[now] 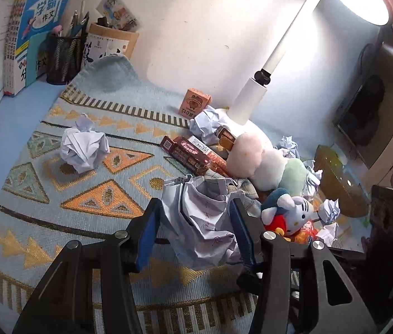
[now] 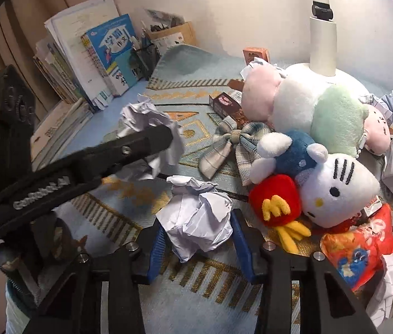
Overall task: Organize objects
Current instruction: 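Carry both paper balls over the gold bowl and open both grippers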
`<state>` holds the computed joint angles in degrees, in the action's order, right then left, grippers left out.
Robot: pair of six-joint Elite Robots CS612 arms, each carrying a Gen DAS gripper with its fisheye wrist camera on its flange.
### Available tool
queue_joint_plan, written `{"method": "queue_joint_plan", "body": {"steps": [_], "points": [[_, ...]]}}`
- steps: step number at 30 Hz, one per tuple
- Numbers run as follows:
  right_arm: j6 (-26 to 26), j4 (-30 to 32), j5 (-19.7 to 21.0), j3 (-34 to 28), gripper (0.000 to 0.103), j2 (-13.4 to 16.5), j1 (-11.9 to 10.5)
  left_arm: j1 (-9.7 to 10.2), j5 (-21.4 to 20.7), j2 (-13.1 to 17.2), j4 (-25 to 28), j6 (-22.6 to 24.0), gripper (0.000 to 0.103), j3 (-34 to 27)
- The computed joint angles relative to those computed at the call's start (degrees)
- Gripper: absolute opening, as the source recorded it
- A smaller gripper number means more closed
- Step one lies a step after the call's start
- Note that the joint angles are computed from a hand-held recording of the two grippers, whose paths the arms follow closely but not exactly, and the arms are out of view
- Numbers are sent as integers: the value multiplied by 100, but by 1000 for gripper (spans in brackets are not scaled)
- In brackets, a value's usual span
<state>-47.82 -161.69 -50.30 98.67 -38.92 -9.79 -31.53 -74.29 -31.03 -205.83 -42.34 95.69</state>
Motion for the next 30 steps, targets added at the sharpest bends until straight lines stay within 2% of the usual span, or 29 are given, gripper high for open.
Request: {"method": "queue_joint_plan", "body": {"steps": [5, 9, 12, 16, 19, 22, 25, 29, 30], "points": [[-394, -106, 232, 338, 43, -206, -333, -113, 359, -45, 142, 240, 48, 16], [-520, -479, 265, 557, 43, -356, -763, -260, 555, -167, 482, 350, 47, 37], [-219, -781, 407, 495, 43, -390, -1093, -460, 661, -283, 515, 686, 47, -77], [930, -1371, 416, 105, 44, -317, -1473, -682, 703, -337, 1031, 1089, 48, -594], [1943, -1406, 204, -369, 44, -208, -1667, -788, 412, -183, 1422, 1341, 48, -1251], [2766, -1272, -63, -912, 44, -29, -1790, -902, 265, 104, 2065, 1532, 48, -2098], [3071, -911, -276, -1447, 44, 184, -1855, -961, 44, 488, 2681, 1612, 48, -2974], [3016, -663, -463, -1776, 44, 349, -1866, -992, -68, 949, 3322, 1525, 48, -3885], [2995, -625, -521, -1864, 45, 399, -1857, -985, -70, 1052, 3439, 1465, 50, -4069]]}}
